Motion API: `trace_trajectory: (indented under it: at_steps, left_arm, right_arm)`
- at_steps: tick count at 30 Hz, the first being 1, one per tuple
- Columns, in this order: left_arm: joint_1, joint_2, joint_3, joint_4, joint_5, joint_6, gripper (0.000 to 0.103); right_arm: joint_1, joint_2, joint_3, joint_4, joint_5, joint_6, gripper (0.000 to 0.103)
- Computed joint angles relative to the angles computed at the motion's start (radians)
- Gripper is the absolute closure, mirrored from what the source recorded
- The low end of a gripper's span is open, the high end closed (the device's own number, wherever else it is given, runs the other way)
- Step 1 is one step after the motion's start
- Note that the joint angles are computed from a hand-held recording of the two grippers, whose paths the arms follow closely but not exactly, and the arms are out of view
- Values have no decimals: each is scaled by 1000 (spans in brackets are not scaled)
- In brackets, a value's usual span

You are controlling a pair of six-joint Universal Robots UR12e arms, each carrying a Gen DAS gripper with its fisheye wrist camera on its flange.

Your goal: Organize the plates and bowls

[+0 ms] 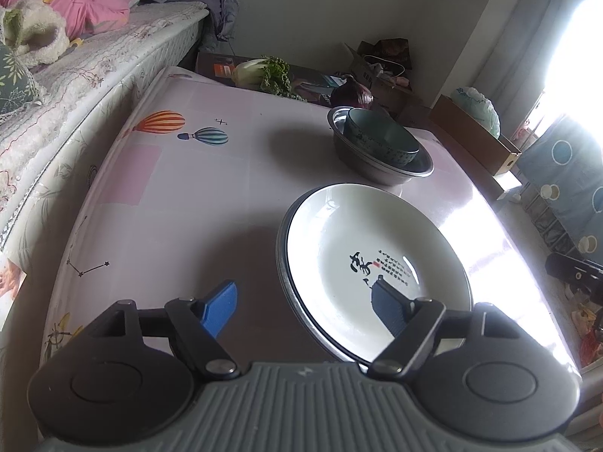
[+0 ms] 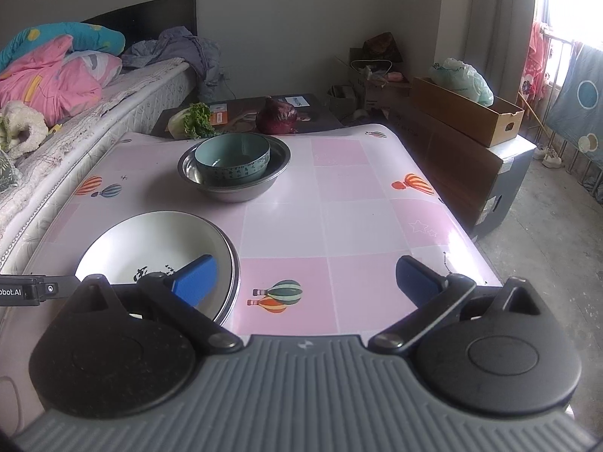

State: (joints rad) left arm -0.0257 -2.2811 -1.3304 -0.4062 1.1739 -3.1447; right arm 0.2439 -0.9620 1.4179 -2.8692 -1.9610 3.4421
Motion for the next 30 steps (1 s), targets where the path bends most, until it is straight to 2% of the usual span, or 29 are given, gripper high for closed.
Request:
trace_trajectory:
  at_steps: [7,13,23,25,30]
  left_arm:
    - [-3,-6,10,-17,10,0,23]
    - [-3,-10,14,-21,12,-2,23]
    - [-3,-23,32,-42,-10,14,23]
    - [-2,-32,47,-62,-27,17,24]
    - [1,-51,82,-119,-75,28,31]
  right_arm:
    - [-7,-2,14,-24,-19,13,1]
    - [-33,-22,66,-113,111,68,1]
    - [-44,-5,64,-96,253,137,2]
    - [-53,7,55,-89,302,160,3]
    - [-67,36,22,-34,384,218,21]
